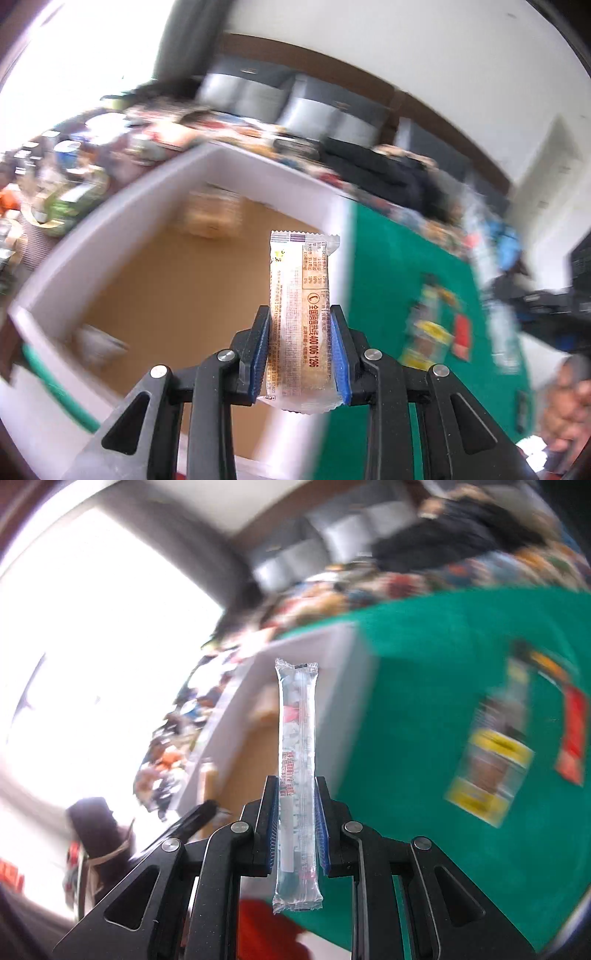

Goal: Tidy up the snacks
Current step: 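Carry both packs over the white box and open both tools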

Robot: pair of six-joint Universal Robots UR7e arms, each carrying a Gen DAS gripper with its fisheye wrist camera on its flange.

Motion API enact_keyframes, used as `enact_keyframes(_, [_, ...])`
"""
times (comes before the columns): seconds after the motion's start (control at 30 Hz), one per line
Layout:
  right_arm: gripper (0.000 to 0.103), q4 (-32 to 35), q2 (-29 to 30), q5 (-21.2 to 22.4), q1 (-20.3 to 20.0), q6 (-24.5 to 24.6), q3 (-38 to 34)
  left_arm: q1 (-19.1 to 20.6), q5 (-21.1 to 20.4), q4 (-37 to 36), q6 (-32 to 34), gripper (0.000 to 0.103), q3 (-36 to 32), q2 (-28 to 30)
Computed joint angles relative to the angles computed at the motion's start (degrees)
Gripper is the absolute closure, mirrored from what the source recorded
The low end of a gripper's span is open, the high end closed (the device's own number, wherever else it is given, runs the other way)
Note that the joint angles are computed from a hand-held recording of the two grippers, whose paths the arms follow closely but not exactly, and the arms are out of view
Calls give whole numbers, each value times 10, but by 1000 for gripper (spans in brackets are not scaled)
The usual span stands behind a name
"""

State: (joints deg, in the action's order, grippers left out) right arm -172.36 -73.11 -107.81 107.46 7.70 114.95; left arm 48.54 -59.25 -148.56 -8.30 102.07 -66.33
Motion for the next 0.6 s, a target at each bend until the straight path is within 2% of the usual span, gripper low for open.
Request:
enact_keyframes(0.1, [84, 23, 97, 9, 33, -16, -99, 26, 79, 33, 20, 72, -38, 10])
enact_keyframes(0.13, [81, 30, 114, 18, 36, -13, -117, 35, 104, 51, 22, 68, -50, 16])
enact_keyframes(0.17, [80, 47, 140, 40, 33, -12, -145, 44, 121, 74, 16, 47, -60, 22])
enact_keyframes(0.2, [70, 69, 161, 47, 31, -5, -170, 53, 135, 100, 4, 16, -70, 27])
enact_keyframes(0.23, [55, 81, 170, 42, 31, 7, -177, 58, 149, 105, -5, 9, -69, 28])
enact_keyframes(0.3, [51, 58, 168, 42, 26, 14, -161, 60, 163, 79, 0, 9, -49, 25])
enact_keyframes(0.33, [43, 40, 157, 40, 24, 8, -139, 57, 170, 61, 7, 8, -31, 17])
enact_keyframes(0.4, [36, 19, 128, -5, 20, -29, -99, 46, 189, 13, 26, 8, 8, 2])
enact_keyframes(0.47, [36, -33, 101, -75, 14, -88, -39, 29, 196, -47, 55, 8, 36, 0])
enact_keyframes(0.53, [36, -111, 81, -168, 5, -156, 28, 14, 158, -114, 96, 8, 60, 1])
enact_keyframes(0.6, [36, -199, 68, -232, -17, -217, 89, -1, 125, -159, 129, 8, 78, 7])
